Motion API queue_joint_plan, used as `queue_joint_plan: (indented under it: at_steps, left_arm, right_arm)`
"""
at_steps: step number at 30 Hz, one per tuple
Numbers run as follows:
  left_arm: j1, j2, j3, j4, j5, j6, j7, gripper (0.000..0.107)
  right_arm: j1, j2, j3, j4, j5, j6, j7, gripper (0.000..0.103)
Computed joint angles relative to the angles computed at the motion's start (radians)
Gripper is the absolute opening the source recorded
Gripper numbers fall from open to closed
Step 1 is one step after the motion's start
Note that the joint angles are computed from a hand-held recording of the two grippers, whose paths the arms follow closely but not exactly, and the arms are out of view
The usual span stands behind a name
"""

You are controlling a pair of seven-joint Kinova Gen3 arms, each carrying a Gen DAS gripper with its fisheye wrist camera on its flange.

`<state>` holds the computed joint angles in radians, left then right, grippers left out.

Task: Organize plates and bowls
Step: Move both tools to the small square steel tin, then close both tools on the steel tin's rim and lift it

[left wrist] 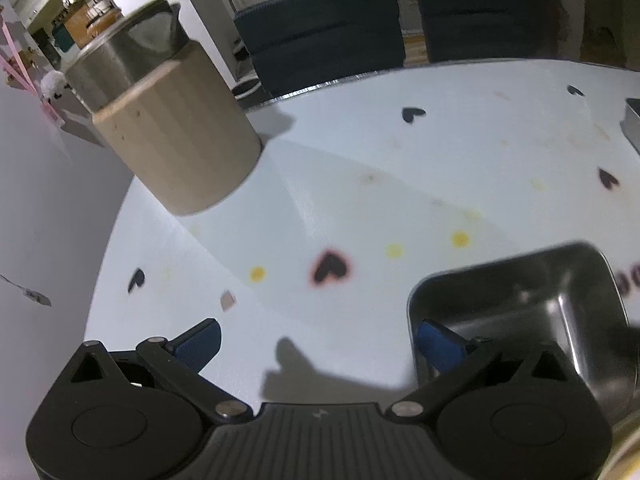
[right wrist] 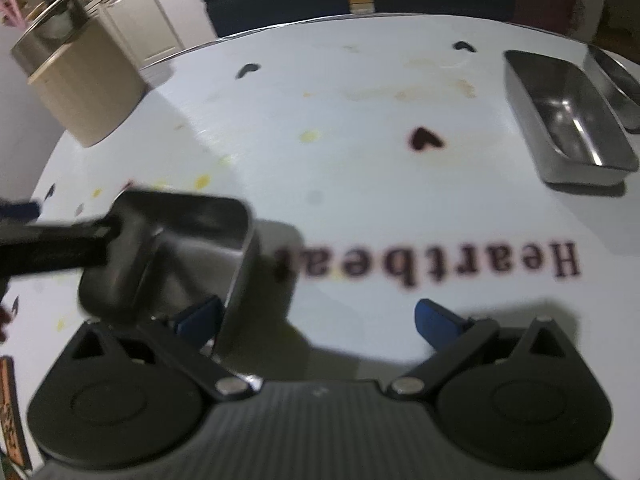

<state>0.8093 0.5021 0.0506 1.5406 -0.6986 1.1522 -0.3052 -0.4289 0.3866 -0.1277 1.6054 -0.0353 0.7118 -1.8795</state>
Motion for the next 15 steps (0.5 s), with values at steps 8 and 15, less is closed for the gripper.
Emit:
queue_joint_plan:
  at_steps: [8,15]
  left_arm:
    - [-0.045,-0.098,0.037,0.122,0.104,-0.148,0.068,0.09]
    - [-0.065,-0.175,0.045,0.22,0.162,-0.33,0.177,0.042]
  right_arm:
    - [0.029,-0.007,-0.016,0.019,-0.028,-0.034,0.022,0.09]
    - [0.098,-0.013,-0.07,0.027,-0.153,-0.045,0.169,0.051]
